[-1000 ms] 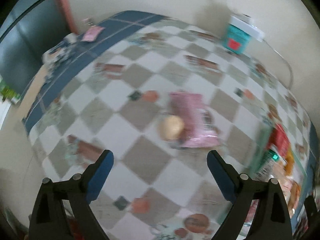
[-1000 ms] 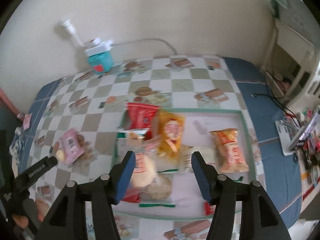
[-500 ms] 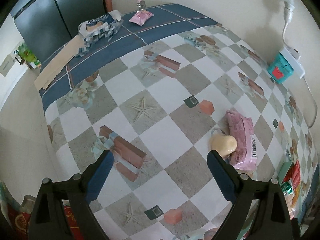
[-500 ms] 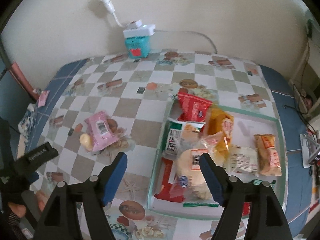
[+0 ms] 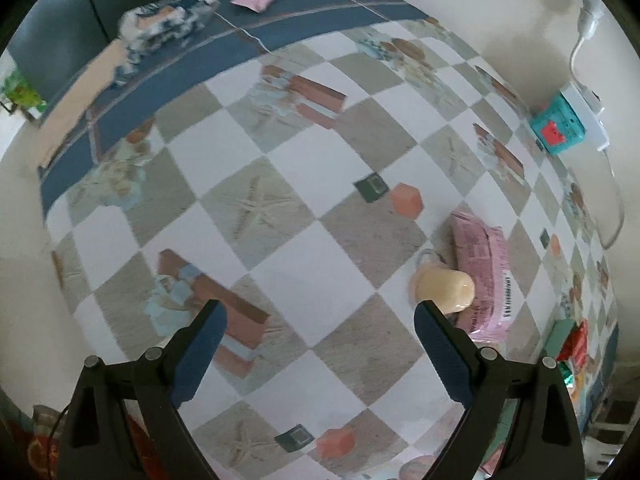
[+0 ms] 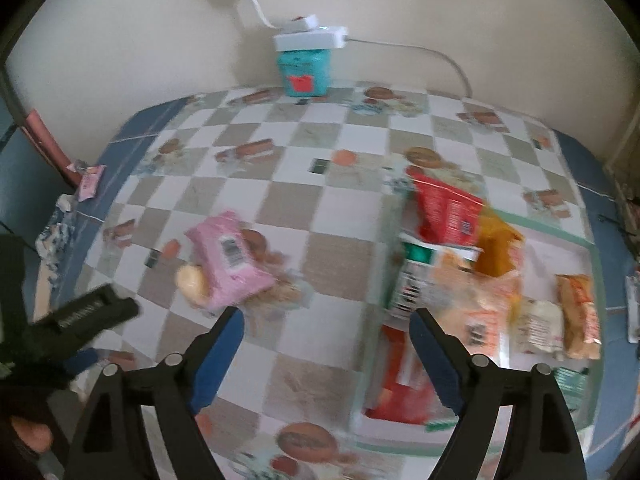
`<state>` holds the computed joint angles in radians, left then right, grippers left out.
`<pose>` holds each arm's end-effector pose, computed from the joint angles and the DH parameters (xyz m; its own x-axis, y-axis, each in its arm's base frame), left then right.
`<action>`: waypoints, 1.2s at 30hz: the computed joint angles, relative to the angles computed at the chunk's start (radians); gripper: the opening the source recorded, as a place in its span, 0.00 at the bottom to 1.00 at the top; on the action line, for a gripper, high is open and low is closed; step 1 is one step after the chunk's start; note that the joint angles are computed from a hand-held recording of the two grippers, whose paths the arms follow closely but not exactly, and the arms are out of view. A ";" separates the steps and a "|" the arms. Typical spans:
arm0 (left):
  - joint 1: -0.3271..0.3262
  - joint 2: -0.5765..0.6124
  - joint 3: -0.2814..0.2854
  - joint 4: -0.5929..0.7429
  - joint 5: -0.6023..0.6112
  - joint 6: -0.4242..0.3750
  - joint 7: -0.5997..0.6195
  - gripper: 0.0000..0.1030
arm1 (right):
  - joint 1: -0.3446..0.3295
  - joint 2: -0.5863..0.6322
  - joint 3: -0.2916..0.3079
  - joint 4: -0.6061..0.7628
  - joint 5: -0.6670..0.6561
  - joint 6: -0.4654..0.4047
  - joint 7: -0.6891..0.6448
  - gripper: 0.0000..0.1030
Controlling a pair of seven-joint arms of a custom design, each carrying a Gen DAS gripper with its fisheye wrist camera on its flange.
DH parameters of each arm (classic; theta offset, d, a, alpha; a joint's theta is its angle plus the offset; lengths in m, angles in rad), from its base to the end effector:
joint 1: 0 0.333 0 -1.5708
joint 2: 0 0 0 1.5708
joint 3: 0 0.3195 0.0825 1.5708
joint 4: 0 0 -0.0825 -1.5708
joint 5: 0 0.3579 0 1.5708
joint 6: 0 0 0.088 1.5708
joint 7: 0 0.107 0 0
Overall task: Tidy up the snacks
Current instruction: 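Withdraw both tools from the tray toward the pink bag and round cookie, then grasp the small round cookie with the left tool while the right tool grasps the pink bag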
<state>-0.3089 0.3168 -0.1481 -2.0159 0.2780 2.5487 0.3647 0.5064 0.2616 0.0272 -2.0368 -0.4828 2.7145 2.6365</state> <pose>0.5410 -0.2648 0.3396 0.5031 -0.8535 0.1360 -0.8253 -0.5211 -0.2176 0.5133 0.3215 0.3787 -0.1037 -0.9869 -0.1236 -0.8766 0.1494 -0.4574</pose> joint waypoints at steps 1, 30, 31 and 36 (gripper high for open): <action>0.008 0.006 -0.006 0.003 -0.014 0.013 0.016 0.92 | -0.003 0.016 0.006 0.014 0.010 0.018 -0.008 0.84; 0.035 0.216 0.020 0.269 -0.106 -0.125 0.138 0.92 | 0.070 0.361 -0.035 0.416 0.131 -0.130 -0.257 0.79; 0.038 0.212 0.020 0.264 -0.112 -0.120 0.138 0.92 | 0.072 0.365 -0.034 0.419 0.136 -0.133 -0.264 0.76; 0.053 0.198 0.016 0.241 -0.139 -0.089 0.157 0.92 | 0.070 0.342 -0.046 0.379 0.167 -0.099 -0.258 0.67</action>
<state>-0.2556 0.5151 -0.1323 -1.7747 0.1392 2.4600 0.5222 0.5760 0.6038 -0.0187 -1.6573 -0.3155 2.6156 2.3783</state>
